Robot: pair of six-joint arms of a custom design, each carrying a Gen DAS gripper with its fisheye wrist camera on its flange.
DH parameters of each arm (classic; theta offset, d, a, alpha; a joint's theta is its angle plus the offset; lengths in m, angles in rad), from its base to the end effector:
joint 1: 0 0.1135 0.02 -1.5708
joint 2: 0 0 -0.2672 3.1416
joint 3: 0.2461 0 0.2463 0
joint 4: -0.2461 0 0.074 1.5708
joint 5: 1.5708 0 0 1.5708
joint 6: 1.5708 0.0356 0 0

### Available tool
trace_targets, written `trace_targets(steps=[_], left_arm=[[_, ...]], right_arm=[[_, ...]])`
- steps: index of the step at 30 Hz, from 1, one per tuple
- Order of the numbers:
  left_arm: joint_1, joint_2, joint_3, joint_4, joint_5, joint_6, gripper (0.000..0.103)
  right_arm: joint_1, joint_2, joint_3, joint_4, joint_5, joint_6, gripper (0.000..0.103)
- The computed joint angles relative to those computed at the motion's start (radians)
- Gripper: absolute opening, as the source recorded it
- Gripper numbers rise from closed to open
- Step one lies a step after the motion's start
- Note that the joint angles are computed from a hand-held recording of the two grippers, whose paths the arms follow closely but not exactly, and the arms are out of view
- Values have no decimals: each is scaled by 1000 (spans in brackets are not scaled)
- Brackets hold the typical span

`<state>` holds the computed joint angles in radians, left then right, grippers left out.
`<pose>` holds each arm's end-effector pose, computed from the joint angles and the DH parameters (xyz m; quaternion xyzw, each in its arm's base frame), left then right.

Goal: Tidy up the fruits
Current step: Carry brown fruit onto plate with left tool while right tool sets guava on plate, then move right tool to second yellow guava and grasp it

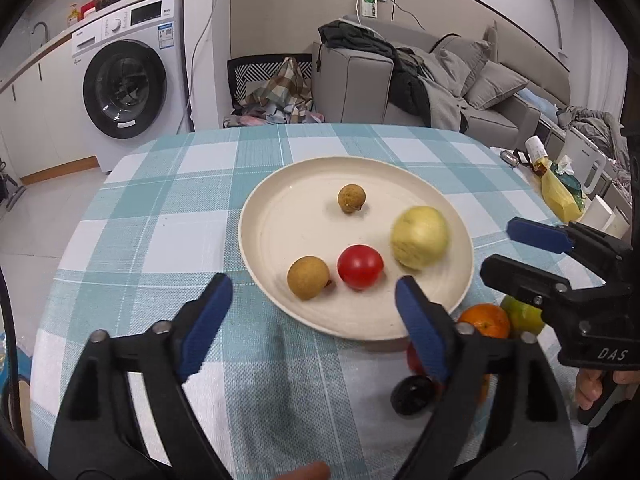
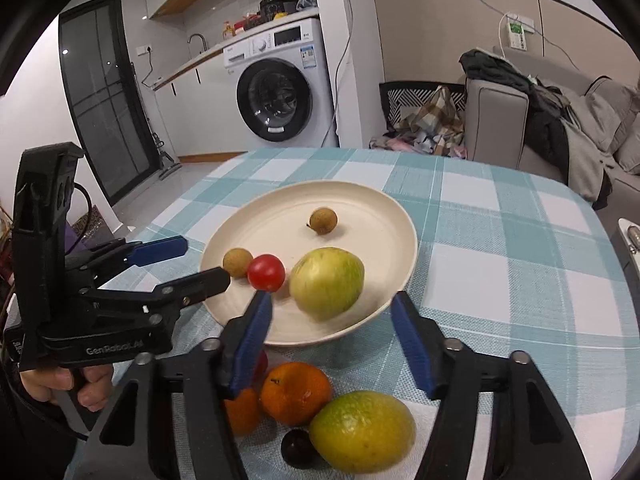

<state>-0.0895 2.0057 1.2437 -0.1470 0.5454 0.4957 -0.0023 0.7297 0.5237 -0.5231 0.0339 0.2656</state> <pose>0.4077 -0.0551 0.1519 0.3465 0.8468 -0.1864 0.3578 0.1487 -0.0015 0.2285 0.1287 0.9035 0.0383 0.4070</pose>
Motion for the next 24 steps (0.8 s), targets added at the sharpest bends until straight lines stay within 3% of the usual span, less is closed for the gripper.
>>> trace_targets(steps=[2, 5, 6, 11, 15, 19, 24], left_arm=[[15, -36, -27, -9, 15, 6, 86], [38, -100, -95, 16, 27, 20, 103], [46, -123, -122, 34, 31, 20, 102], [79, -197, -192, 9, 62, 58, 102], [94, -227, -231, 3, 83, 81, 102], [92, -228, -237, -24, 87, 108, 102], [82, -209, -237, -45, 74, 129, 102]], right_arm=[[17, -50, 3, -35, 39, 17, 89], [29, -136, 12, -102, 71, 38, 100], [23, -159, 18, -129, 68, 44, 102], [-20, -252, 39, -238, 3, 50, 103], [43, -309, 44, -309, 71, 76, 103], [40, -281, 56, -330, 94, 63, 103], [-55, -280, 44, -338, 19, 48, 103]])
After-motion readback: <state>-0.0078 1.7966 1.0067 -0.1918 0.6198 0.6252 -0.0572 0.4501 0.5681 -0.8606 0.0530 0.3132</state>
